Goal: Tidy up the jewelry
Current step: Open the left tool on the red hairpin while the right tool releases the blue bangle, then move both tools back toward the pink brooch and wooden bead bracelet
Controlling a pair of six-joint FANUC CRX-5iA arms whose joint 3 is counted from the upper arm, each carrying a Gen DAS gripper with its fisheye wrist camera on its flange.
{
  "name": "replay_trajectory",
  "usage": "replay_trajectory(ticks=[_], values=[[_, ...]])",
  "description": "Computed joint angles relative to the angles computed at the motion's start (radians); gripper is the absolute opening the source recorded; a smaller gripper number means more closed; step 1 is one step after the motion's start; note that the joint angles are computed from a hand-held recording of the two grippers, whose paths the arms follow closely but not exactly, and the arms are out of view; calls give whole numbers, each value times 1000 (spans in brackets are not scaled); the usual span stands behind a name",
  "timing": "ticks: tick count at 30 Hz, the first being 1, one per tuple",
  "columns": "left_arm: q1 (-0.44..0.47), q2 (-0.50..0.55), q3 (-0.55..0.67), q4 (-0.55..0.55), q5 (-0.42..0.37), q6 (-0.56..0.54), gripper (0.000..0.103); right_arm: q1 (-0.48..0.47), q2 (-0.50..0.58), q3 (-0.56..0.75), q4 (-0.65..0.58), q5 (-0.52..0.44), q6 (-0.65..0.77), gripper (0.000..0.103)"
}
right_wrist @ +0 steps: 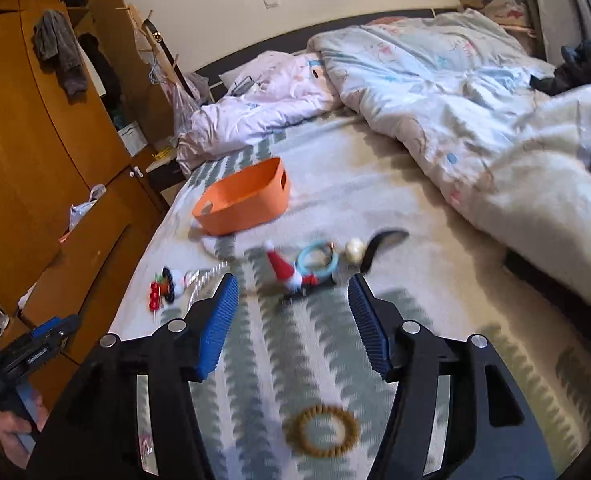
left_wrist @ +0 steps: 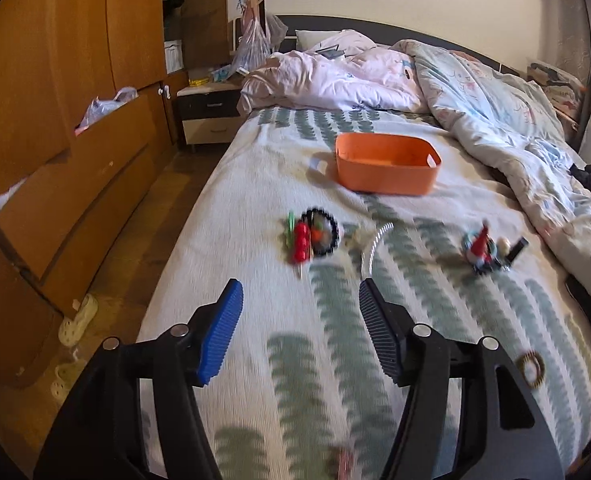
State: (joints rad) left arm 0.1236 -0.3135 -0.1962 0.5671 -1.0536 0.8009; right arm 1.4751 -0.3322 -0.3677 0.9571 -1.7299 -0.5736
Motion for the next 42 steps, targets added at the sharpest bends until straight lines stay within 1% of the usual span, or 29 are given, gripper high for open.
replay_trajectory(ticks=[3, 8, 10, 11, 12, 14, 16, 19, 26, 35, 42], values=[[54, -58, -78, 37, -34, -47, 61, 60, 12, -11, -31, -27, -69, 61], [96, -145, -181, 27, -18, -67, 61, 128, 39, -20, -70, -48, -156, 61], [112, -187, -218, 39, -19, -95, 66, 151, 55, -17, -72, -58, -179, 61], [119, -213, -237, 44, -11, -102, 72, 161, 65, -11, -74, -69, -184, 61], [130, -229, -250, 55, -13, -109, 75, 168, 79, -2, -77, -78, -183, 61], [146, -261, -271, 82, -19, -122, 79, 171, 91, 7, -77, -79, -175, 61], [144, -292, -286, 88, 1, -125, 79, 171, 106, 18, -77, -84, -164, 61], [141, -327, -307, 97, 23, -157, 81, 167, 115, 26, -76, -85, -149, 61], [147, -331, -307, 110, -5, -176, 81, 151, 126, 38, -85, -67, -119, 61], [152, -339, -315, 123, -14, -190, 82, 144, 132, 44, -87, -48, -96, 61], [141, -339, -315, 89, -9, -176, 85, 145, 129, 41, -96, -43, -102, 61]])
